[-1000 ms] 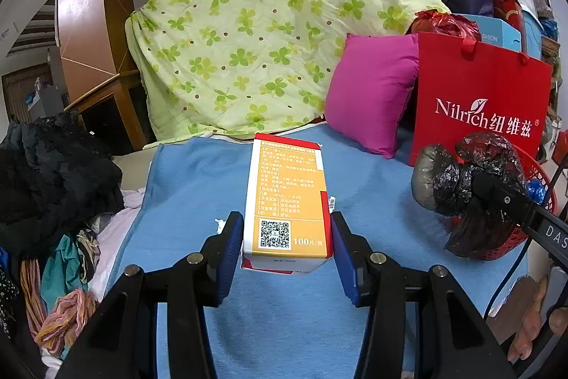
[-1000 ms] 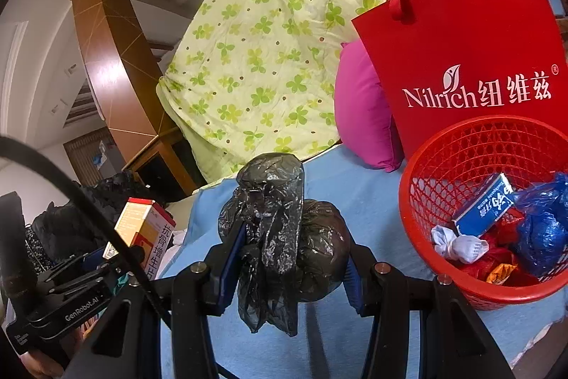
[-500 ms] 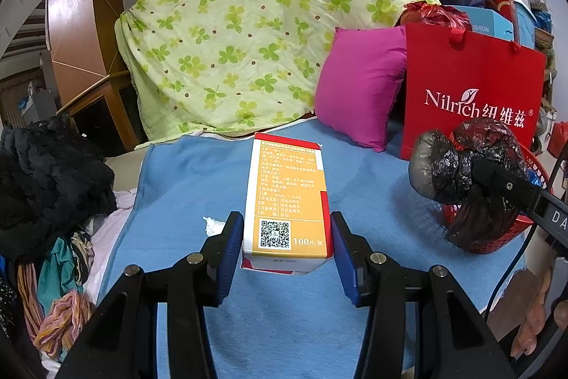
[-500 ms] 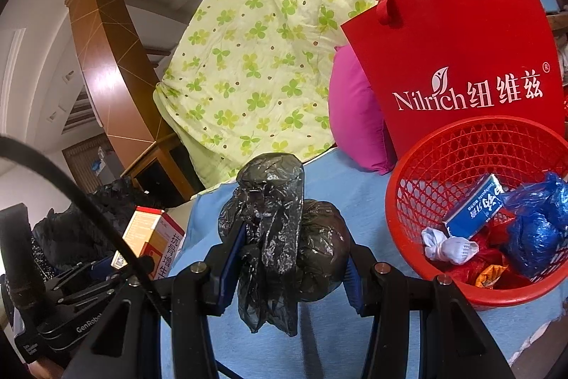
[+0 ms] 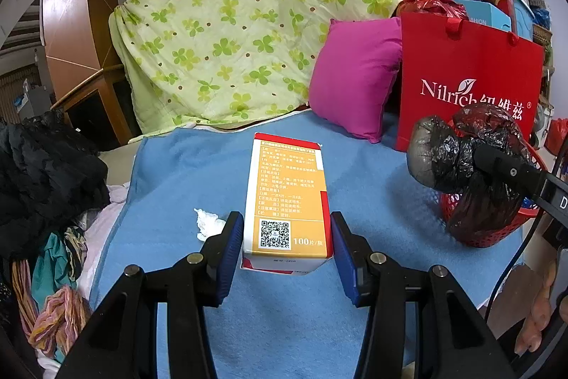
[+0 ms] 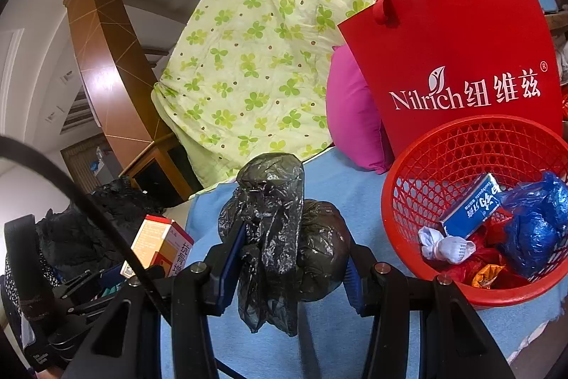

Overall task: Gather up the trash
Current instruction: 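Carry the medicine box with the left tool while the right tool carries the black bag toward the basket, then move both tools toward the red mesh basket, holding the medicine box and black bag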

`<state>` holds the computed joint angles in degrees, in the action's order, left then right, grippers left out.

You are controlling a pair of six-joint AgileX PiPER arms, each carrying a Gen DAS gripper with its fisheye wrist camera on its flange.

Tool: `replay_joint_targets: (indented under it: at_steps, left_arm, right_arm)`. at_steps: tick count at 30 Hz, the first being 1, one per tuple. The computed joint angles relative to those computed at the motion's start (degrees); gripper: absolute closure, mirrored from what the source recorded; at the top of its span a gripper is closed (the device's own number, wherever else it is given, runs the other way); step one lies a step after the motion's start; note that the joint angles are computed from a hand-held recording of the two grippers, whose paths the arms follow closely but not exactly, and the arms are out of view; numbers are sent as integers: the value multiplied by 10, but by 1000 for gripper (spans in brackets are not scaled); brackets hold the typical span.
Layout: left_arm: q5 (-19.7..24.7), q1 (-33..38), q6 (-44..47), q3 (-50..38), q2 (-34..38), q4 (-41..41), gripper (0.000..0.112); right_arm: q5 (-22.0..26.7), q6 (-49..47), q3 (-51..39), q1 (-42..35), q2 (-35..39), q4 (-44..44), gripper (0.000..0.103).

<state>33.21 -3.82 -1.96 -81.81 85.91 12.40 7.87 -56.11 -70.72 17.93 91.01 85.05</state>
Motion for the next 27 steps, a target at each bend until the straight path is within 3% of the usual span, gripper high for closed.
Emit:
replay_joint_targets:
  at_steps: [27]
  left_arm:
    - [1, 6, 25, -2, 8, -23, 62]
  right_arm:
    - [6, -7, 0, -6, -1, 5, 51]
